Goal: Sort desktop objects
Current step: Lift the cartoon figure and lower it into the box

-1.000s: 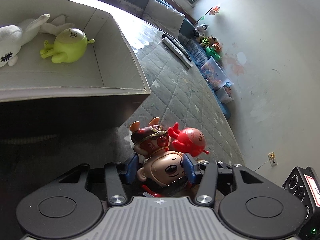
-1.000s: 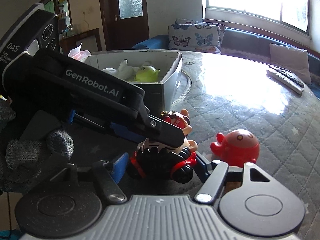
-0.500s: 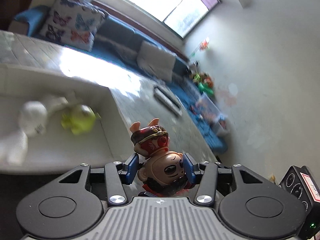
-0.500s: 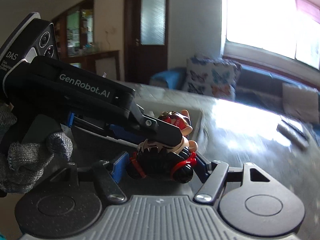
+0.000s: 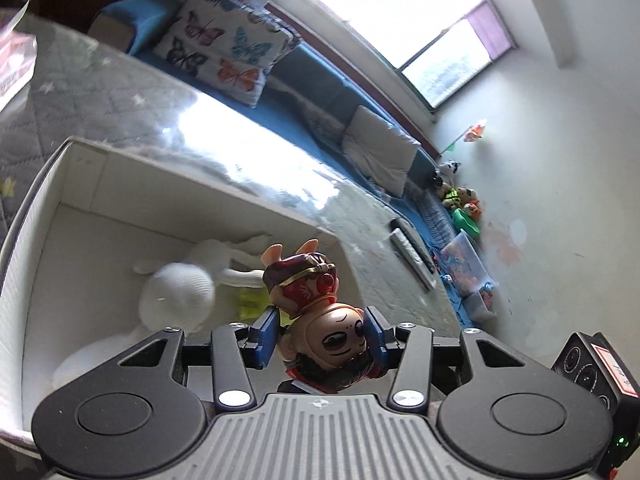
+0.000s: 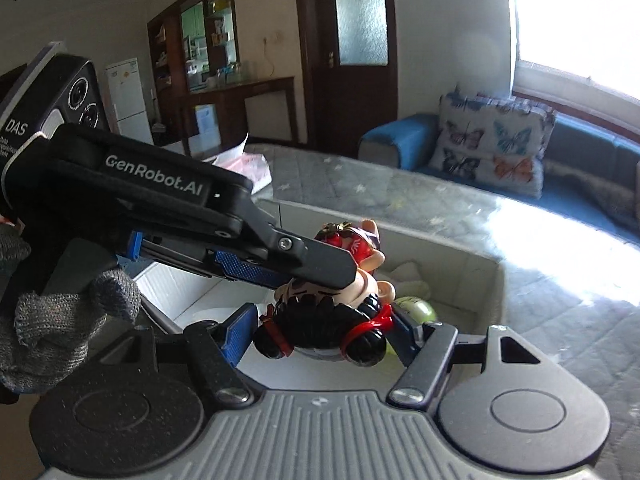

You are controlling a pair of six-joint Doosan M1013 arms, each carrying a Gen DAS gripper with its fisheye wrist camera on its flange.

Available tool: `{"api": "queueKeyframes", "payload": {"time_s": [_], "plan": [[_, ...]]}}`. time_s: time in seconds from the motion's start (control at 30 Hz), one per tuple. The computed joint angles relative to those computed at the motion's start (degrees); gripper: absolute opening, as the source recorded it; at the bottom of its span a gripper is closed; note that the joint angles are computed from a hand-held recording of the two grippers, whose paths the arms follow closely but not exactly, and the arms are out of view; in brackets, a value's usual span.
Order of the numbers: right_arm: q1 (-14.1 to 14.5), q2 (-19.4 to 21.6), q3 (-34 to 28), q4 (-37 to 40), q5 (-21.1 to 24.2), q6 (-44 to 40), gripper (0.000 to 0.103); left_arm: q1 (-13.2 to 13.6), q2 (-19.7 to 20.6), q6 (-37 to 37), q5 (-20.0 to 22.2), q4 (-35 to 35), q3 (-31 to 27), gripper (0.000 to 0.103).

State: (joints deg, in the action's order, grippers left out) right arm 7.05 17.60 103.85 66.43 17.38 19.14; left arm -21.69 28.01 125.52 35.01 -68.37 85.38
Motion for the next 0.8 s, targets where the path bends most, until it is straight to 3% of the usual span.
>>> {"api": "queueKeyframes", "payload": {"time_s": [0.4,0.8], "plan": [[-1.77,4.15,-4.08,-12.29,7.54,13.29,0.070,0.23,1.52,-5.51,0.65,4.12,-0.60,0.047],[-1.27,5.62,-5.72,-20.46,9.01,22.60,0.070,0.27,2.76,-8.49,1.92,6.43,-1.19,0.046]]}}
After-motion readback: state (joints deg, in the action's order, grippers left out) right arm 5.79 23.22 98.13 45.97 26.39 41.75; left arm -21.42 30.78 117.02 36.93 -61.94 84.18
